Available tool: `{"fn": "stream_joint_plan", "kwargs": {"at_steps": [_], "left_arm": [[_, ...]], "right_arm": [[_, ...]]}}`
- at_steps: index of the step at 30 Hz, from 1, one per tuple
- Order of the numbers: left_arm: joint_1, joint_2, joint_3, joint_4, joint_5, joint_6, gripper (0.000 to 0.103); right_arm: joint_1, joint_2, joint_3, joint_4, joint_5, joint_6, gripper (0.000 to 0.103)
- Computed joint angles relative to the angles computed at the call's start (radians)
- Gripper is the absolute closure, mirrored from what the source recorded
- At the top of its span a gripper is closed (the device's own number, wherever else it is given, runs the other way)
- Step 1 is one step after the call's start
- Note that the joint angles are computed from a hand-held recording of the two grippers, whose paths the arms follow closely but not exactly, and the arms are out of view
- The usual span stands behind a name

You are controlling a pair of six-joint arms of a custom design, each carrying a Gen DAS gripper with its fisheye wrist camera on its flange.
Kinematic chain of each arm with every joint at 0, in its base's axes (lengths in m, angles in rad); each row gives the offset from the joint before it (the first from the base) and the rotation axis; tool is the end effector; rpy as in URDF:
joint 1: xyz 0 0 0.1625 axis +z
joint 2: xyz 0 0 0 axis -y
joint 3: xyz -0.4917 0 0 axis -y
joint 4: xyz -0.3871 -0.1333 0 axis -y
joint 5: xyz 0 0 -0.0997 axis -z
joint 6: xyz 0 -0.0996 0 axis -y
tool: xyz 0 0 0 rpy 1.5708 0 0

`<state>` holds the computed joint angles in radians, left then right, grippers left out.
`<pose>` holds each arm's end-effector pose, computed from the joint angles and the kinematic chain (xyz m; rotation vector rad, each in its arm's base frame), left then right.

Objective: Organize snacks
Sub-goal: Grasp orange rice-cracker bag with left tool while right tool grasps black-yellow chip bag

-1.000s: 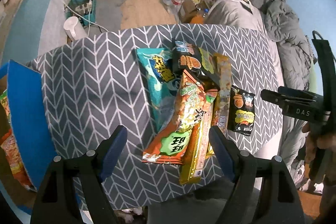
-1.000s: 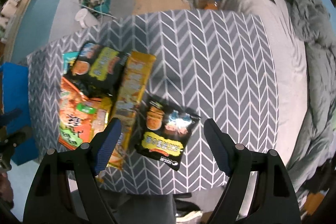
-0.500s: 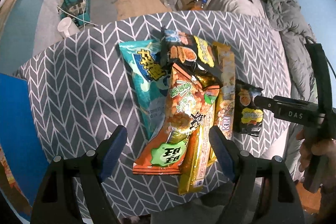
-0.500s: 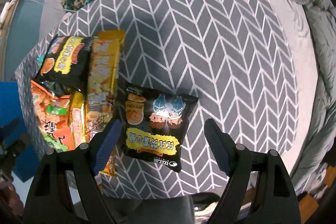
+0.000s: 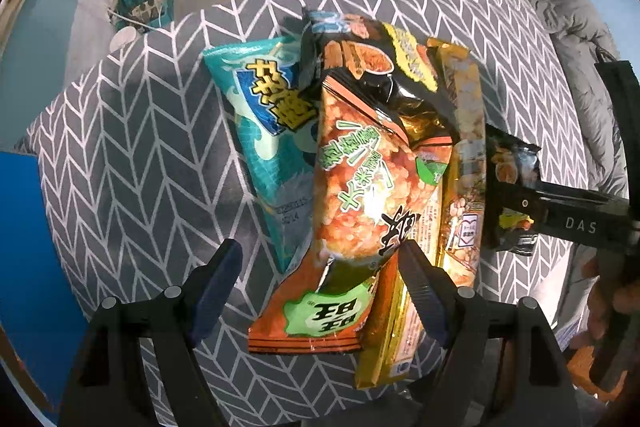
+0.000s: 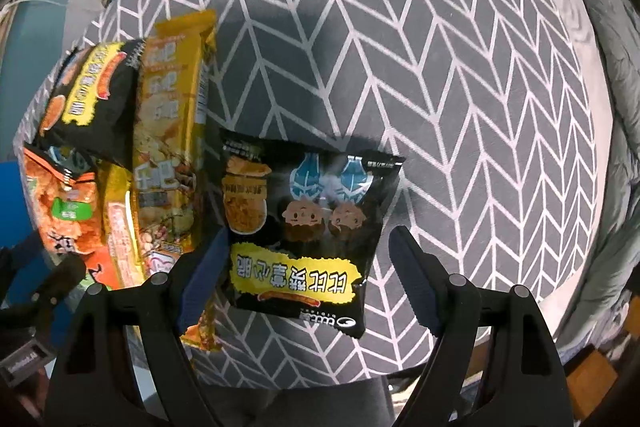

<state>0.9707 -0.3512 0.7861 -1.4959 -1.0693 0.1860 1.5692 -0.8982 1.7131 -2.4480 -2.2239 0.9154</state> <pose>-0.3345 -0.8097 0.0437 1.1147 2.2517 0.5073 0.0717 -0.6764 0.1927 -1.1506 -2.2704 0.4515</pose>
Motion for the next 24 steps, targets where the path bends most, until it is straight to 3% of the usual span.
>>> {"fn": "stream_joint_plan", "kwargs": {"at_steps": [5, 13, 15, 17, 19, 24], "left_arm": [[-0.005, 0.007, 0.022, -0.012, 0.02, 0.016, 0.022], [-0.005, 0.018, 0.048, -0.041, 0.053, 0.028, 0.023], [-0.003, 0.014, 0.064, -0.051, 0.067, 0.037, 0.035], [0.004, 0.012, 0.052, -0.034, 0.028, 0.036, 0.048], [0.004, -0.013, 0.103, -0.069, 0.025, 0.043, 0.06], [0.009, -0.044, 0.131, -0.083, 0.002, 0.056, 0.068]], "right_arm": [[-0.013, 0.031, -0.013, -0.01, -0.008, -0.003, 0.022], [0.012, 0.109, -0.085, 0.042, -0.102, 0.003, 0.022], [0.019, 0.118, -0.083, 0.029, -0.118, -0.017, 0.025], [0.03, 0.124, -0.079, 0.019, -0.133, -0.032, 0.036], [0.036, 0.117, -0.064, 0.006, -0.142, -0.043, 0.041], [0.046, 0.094, -0.033, -0.005, -0.142, -0.061, 0.041]]}}
